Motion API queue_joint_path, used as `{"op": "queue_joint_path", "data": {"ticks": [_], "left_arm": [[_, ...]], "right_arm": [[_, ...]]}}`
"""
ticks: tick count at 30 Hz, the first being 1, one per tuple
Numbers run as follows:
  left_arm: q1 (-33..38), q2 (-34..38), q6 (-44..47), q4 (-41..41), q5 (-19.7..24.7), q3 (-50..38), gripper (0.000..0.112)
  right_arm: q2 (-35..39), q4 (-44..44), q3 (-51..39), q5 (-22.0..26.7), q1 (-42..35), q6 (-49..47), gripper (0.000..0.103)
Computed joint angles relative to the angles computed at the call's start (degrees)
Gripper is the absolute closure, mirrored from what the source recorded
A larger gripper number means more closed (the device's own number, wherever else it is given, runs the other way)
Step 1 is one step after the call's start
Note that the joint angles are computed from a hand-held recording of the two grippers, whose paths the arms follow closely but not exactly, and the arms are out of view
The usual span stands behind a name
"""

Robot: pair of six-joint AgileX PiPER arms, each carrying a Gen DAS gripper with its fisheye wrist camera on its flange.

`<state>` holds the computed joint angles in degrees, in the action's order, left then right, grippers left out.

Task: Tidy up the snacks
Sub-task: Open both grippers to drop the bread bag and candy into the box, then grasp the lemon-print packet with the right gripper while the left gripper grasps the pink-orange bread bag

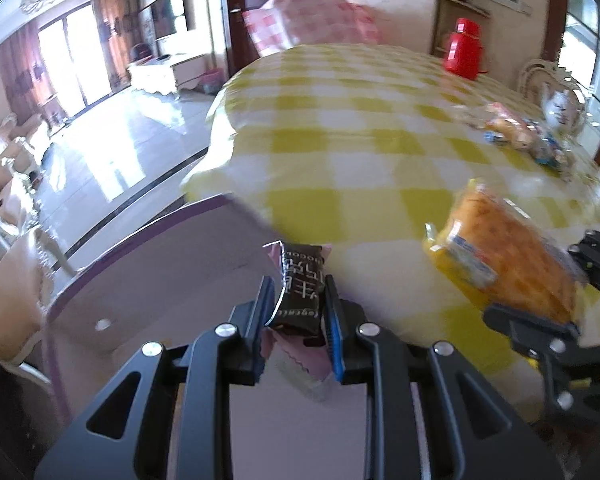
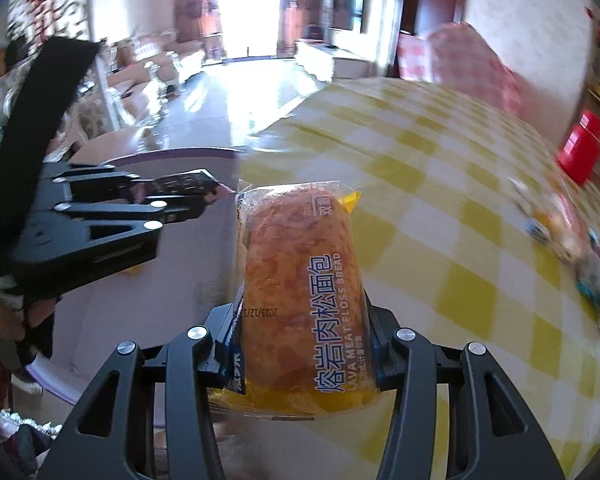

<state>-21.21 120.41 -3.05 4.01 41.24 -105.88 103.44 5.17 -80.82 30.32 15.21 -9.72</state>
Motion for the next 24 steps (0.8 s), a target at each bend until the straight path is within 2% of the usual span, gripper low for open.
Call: {"op": "queue_joint_path", "data": {"ticks": [6, 9, 10, 11, 12, 15, 19, 22, 24], "left_arm": [[5.3, -1.3, -1.6, 1.4, 0.4, 2.2, 0.087], [6.6, -0.6, -4.9, 4.4, 1.4, 0.9, 0.078], [6.6, -0.1, -8.8, 8.1, 2.1, 0.2, 0.053], [6.7, -0.4, -11.6, 10.4, 1.7, 0.5, 0.025], [6.6, -1.2, -15.0, 13.1, 0.4, 1.8, 0.019], [6.1, -2.4, -19.8, 17.7, -0.9, 3.0, 0.015], [5.0, -3.5, -19.2, 15.3, -2.6, 3.4, 0.012], [2.6, -2.3, -17.2, 12.6, -2.1, 0.6, 0.011], [0.2, -0.1, -15.5, 10.6, 0.3, -4.4, 0.011]], "right_arm": [[5.0, -1.2, -6.5, 3.2, 6.6, 0.6, 0.055], [8.7, -0.4, -10.0, 2.6, 9.1, 0.2, 0.053], [9.3, 1.1, -10.5, 2.5, 9.2, -1.3, 0.052], [9.6, 2.4, -10.8, 2.8, 8.8, -2.5, 0.044], [9.4, 4.5, -10.7, 2.7, 8.3, -3.2, 0.039], [6.5, 15.9, -7.6, 2.3, 3.9, -11.1, 0.034], [2.0, 22.6, -2.8, 2.4, -3.4, -15.4, 0.033], [-1.7, 26.2, 1.9, 1.6, -10.4, -17.7, 0.032], [-3.1, 28.2, 3.8, 1.6, -15.4, -18.4, 0.028]]}}
